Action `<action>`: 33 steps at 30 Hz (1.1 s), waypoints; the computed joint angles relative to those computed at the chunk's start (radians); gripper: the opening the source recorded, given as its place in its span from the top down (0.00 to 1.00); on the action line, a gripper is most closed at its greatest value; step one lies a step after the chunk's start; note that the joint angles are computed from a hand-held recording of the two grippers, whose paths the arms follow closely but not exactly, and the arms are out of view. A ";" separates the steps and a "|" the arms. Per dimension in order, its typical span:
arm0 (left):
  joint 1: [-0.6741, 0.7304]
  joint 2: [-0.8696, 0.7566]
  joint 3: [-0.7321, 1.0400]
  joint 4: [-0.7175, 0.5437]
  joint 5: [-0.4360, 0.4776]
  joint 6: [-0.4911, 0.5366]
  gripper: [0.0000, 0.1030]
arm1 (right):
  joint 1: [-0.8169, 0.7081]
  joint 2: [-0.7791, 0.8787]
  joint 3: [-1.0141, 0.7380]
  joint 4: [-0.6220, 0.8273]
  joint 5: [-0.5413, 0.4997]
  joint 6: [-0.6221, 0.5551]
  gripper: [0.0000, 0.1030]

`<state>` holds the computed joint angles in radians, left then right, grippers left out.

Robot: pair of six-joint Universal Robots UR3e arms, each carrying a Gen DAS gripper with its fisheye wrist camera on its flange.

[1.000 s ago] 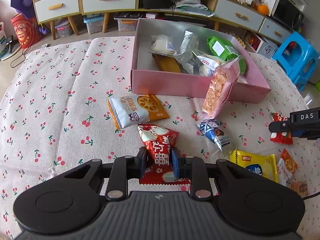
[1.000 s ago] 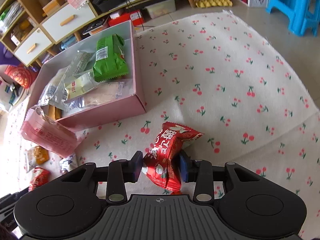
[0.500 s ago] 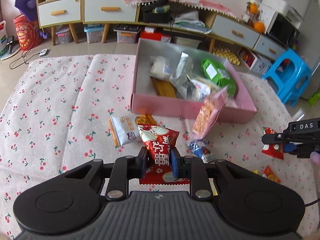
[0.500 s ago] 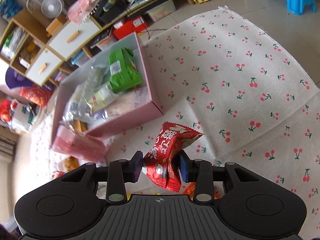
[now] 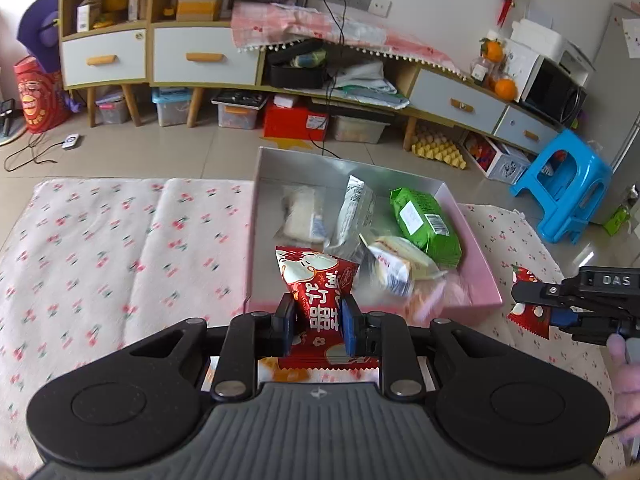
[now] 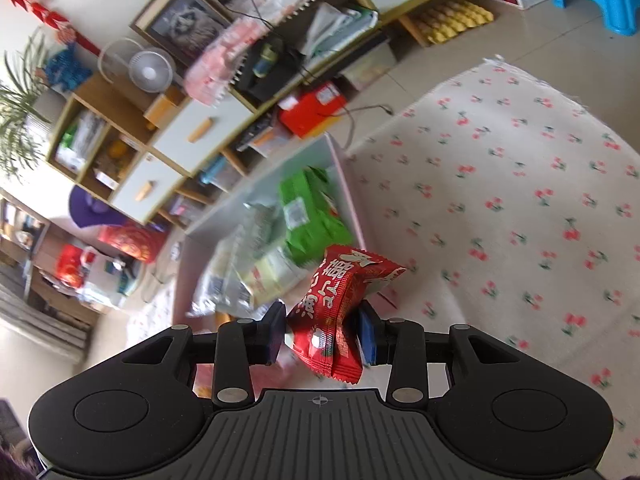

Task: Organize snacks
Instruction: 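Grasp the red snack bag with the right tool while the left tool carries its bag to the box, then lower both red bags into the pink box and open both tools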

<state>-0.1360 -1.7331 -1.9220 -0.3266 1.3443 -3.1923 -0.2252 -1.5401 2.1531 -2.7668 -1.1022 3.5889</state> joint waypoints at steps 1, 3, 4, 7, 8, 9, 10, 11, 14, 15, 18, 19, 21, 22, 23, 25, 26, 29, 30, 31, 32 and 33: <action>-0.008 -0.035 0.039 -0.011 0.005 0.000 0.79 | -0.002 0.017 0.001 -0.030 0.010 0.003 0.64; -0.017 -0.091 0.107 -0.043 0.007 0.007 0.79 | 0.004 0.042 0.001 -0.068 0.018 0.008 0.64; -0.019 -0.115 0.141 -0.061 0.007 0.010 0.79 | 0.011 0.055 -0.015 -0.057 0.021 -0.009 0.64; -0.023 -0.177 0.219 -0.106 0.005 0.027 0.79 | 0.044 0.101 -0.078 -0.031 -0.022 -0.029 0.64; -0.028 -0.200 0.245 -0.123 0.013 0.027 0.79 | 0.049 0.117 -0.097 -0.021 -0.023 -0.034 0.64; -0.033 -0.220 0.267 -0.135 0.025 0.024 0.79 | 0.057 0.138 -0.119 -0.018 -0.032 -0.038 0.64; -0.033 -0.227 0.272 -0.141 0.034 0.023 0.79 | 0.063 0.151 -0.127 -0.024 -0.041 -0.041 0.64; -0.038 -0.244 0.285 -0.142 0.047 0.015 0.79 | 0.069 0.165 -0.138 -0.025 -0.048 -0.044 0.64; -0.033 -0.262 0.281 -0.122 0.067 0.008 0.79 | 0.090 0.210 -0.170 -0.022 -0.073 -0.049 0.64; -0.034 -0.265 0.278 -0.113 0.080 0.005 0.79 | 0.096 0.222 -0.177 -0.025 -0.080 -0.052 0.64; -0.037 -0.276 0.277 -0.096 0.113 0.008 0.79 | 0.098 0.247 -0.187 -0.043 -0.083 -0.056 0.64; -0.036 -0.276 0.272 -0.088 0.114 0.008 0.79 | 0.098 0.252 -0.189 -0.050 -0.080 -0.052 0.64; -0.041 -0.280 0.273 -0.074 0.128 0.008 0.79 | 0.100 0.260 -0.190 -0.065 -0.081 -0.048 0.64; -0.046 -0.283 0.274 -0.067 0.139 0.012 0.79 | 0.103 0.264 -0.190 -0.071 -0.086 -0.050 0.64; -0.051 -0.286 0.274 -0.058 0.152 0.016 0.79 | 0.107 0.269 -0.194 -0.077 -0.093 -0.050 0.64; -0.060 -0.289 0.263 -0.035 0.174 0.021 0.79 | 0.112 0.275 -0.193 -0.093 -0.100 -0.052 0.64; -0.061 -0.289 0.257 -0.025 0.176 0.020 0.79 | 0.113 0.276 -0.191 -0.103 -0.104 -0.049 0.64; -0.060 -0.286 0.238 0.004 0.176 0.024 0.78 | 0.110 0.283 -0.191 -0.118 -0.100 -0.051 0.64; -0.055 -0.287 0.235 0.011 0.170 0.028 0.78 | 0.109 0.283 -0.186 -0.125 -0.100 -0.051 0.64; -0.052 -0.283 0.227 0.018 0.165 0.029 0.77 | 0.107 0.280 -0.181 -0.133 -0.099 -0.051 0.62; -0.051 -0.281 0.221 0.027 0.163 0.027 0.76 | 0.105 0.280 -0.178 -0.140 -0.098 -0.047 0.61; -0.049 -0.281 0.215 0.045 0.158 0.025 0.74 | 0.102 0.278 -0.174 -0.152 -0.098 -0.038 0.61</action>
<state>-0.1853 -2.0141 -1.7075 -0.2818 1.5019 -3.1673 -0.1229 -1.2621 1.9795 -2.9186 -1.2003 3.5507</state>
